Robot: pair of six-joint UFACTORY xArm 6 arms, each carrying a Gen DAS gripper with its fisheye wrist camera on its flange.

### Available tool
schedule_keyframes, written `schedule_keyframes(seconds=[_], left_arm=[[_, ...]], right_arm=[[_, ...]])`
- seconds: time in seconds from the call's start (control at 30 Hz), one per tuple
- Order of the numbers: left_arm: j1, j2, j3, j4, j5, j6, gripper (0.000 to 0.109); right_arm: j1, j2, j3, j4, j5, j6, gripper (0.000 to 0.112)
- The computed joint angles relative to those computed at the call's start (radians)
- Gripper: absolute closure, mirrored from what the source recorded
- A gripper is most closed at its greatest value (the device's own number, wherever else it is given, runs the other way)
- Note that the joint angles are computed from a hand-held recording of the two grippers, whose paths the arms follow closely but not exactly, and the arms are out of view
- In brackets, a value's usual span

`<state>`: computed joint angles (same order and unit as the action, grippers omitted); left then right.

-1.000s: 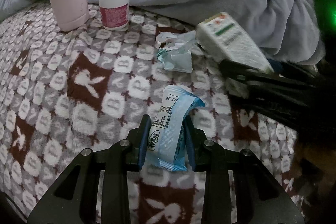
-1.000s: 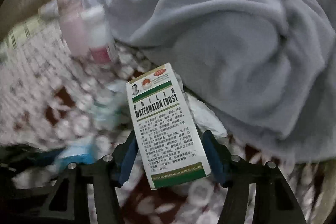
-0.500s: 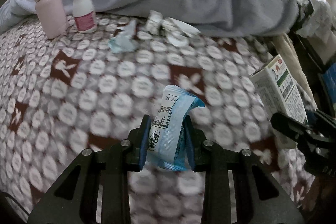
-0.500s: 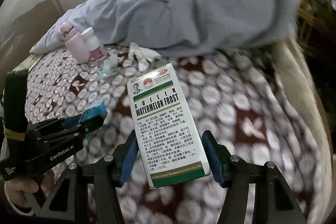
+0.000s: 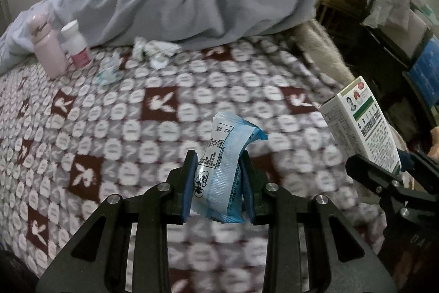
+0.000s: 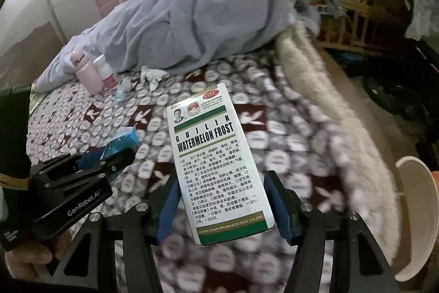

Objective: Collect trash
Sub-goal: 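Carry the wrapper and Watermelon Frost box to the bucket and open both tools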

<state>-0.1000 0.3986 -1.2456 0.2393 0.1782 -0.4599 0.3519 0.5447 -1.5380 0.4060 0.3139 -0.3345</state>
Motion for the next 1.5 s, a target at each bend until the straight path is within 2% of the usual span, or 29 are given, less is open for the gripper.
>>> schedule_keyframes(seconds=[0.07, 0.2, 0.67, 0.87, 1.2, 1.5], left_arm=[[-0.018, -0.005, -0.007, 0.074, 0.001, -0.065, 0.081], [-0.058, 0.001, -0.038, 0.134, 0.016, -0.114, 0.081], [-0.202, 0.09, -0.209, 0.093, 0.071, -0.023, 0.081], [-0.256, 0.15, -0.303, 0.03, 0.095, 0.049, 0.081], [-0.333, 0.277, -0.512, -0.199, 0.187, 0.264, 0.081], [-0.375, 0.407, -0.729, -0.249, 0.293, 0.323, 0.081]], right_arm=[[-0.014, -0.038, 0.052, 0.038, -0.025, -0.027, 0.053], [-0.043, -0.084, 0.115, 0.081, -0.053, -0.051, 0.053], [-0.157, -0.195, 0.26, 0.153, -0.122, -0.085, 0.053], [-0.216, -0.224, 0.299, 0.145, -0.138, -0.065, 0.053], [-0.314, -0.23, 0.327, 0.079, -0.152, 0.024, 0.053], [-0.376, -0.204, 0.306, 0.044, -0.142, 0.073, 0.053]])
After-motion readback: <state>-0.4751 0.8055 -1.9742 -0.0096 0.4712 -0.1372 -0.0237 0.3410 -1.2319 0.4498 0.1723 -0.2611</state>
